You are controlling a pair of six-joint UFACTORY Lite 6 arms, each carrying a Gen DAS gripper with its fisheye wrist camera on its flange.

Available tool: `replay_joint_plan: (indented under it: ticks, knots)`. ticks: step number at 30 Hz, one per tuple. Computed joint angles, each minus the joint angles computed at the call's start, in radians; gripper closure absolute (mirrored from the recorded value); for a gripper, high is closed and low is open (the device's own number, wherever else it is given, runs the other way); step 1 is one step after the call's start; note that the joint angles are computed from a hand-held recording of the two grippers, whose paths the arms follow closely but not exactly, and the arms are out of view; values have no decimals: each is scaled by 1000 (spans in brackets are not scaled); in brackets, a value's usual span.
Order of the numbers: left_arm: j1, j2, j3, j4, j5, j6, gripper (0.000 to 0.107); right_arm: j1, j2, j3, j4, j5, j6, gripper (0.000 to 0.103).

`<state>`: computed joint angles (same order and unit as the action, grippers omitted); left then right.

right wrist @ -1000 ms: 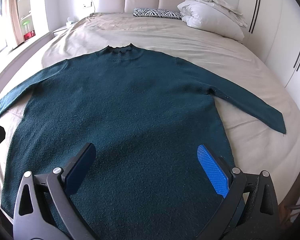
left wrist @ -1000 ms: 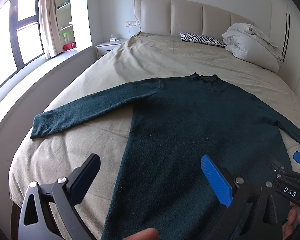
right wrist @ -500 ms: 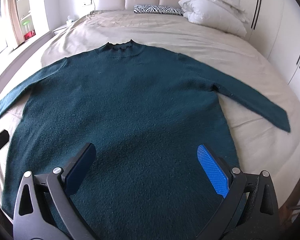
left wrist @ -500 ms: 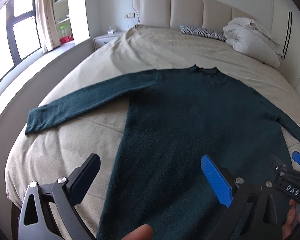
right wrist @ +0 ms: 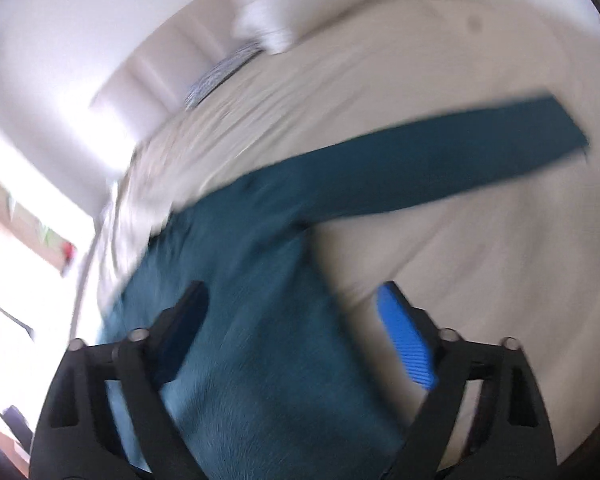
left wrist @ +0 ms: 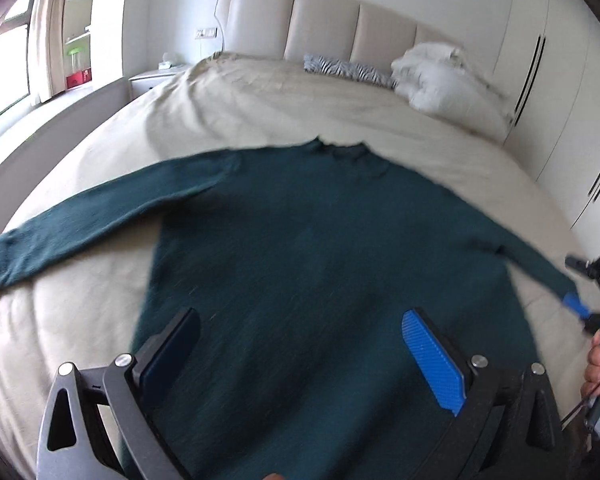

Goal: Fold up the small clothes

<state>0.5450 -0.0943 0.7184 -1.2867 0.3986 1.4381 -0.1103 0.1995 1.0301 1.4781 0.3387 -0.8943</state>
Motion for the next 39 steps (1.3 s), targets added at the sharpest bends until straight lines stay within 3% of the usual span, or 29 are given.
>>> replay_joint_plan:
  ticks: [3,6,11,16,17,21,23,26,30,35,39]
  knots:
    - [-87,54,68,195,-62,-239,4,-270,166,64,134,220,-96,45]
    - [-148,142,157,418,-71,-517,4,-462,363,182,144,344,-32,46]
    - [-172,254,247,307,-9,-487,4,-617,569,357,157,441,17,49]
    - [-196,338,316,160,84,-391,4,-642,789,676,79,443,114,49]
    - [-203,347,325,145,91,-383,5,-637,824,743,47,439,162,52]
    - [-187,399,369,90,163,-335,9,-618,1011,1137,-249,402,436,82]
    - [-183,433,406,96,180,-348,19,-591,1097,1346,-439,392,588,96]
    - [-158,484,456,74,232,-337,26,-551,1136,1549,-614,437,686,97]
    - [-121,551,523,44,330,-337,28,-357,900,1364,-724,362,540,97]
    - [-37,618,568,-15,469,-335,27,-79,799,1331,-861,349,518,97]
    - [28,685,610,-32,552,-347,25,155,892,1456,-1007,368,608,97]
